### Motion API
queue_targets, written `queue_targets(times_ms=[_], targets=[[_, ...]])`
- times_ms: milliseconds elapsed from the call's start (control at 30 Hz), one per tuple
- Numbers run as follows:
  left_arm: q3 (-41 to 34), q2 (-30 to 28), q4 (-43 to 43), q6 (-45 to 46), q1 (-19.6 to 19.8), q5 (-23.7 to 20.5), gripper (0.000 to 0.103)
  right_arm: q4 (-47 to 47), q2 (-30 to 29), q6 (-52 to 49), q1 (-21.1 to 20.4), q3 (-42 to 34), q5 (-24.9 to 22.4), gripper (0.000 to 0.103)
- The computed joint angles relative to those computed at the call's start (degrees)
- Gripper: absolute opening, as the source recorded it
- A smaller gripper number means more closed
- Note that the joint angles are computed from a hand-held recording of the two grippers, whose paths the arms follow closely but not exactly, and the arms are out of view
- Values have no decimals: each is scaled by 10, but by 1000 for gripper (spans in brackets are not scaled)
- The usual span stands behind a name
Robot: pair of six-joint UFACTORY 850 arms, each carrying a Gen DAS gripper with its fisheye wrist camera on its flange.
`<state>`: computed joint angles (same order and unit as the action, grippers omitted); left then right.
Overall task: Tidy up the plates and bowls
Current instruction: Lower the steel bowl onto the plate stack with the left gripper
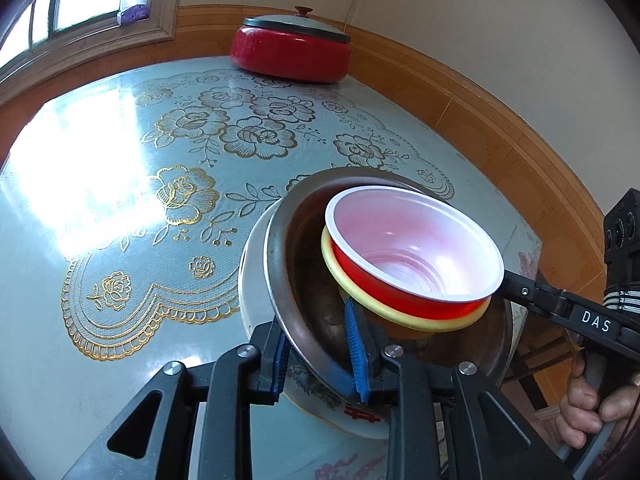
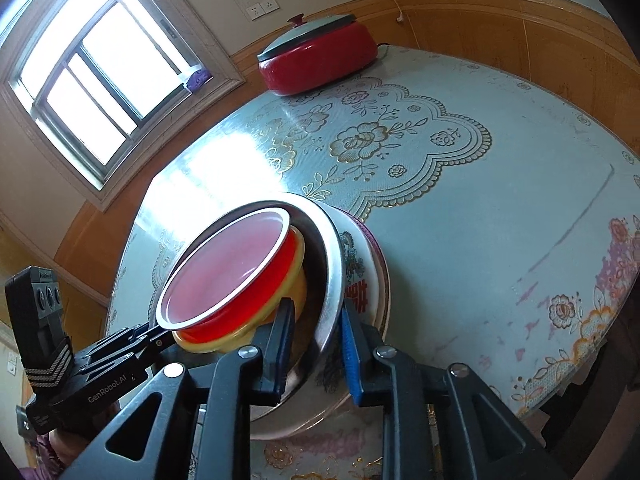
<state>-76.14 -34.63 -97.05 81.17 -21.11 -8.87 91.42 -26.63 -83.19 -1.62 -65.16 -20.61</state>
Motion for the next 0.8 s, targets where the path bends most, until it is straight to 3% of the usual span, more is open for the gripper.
queue_targets(times_ms=[133, 333, 600, 800], targets=[[1, 2, 11, -5, 4, -11, 28, 77, 21, -60, -3, 28, -6, 23], [13, 10, -74, 98, 4, -11, 30, 151, 46, -120, -7, 65, -35, 23], [44, 33, -191, 219, 10, -24, 29, 146, 74, -97, -17, 118, -70, 23], [76, 56, -218, 246, 25, -58, 29, 98, 55, -27, -21, 119, -84, 23]])
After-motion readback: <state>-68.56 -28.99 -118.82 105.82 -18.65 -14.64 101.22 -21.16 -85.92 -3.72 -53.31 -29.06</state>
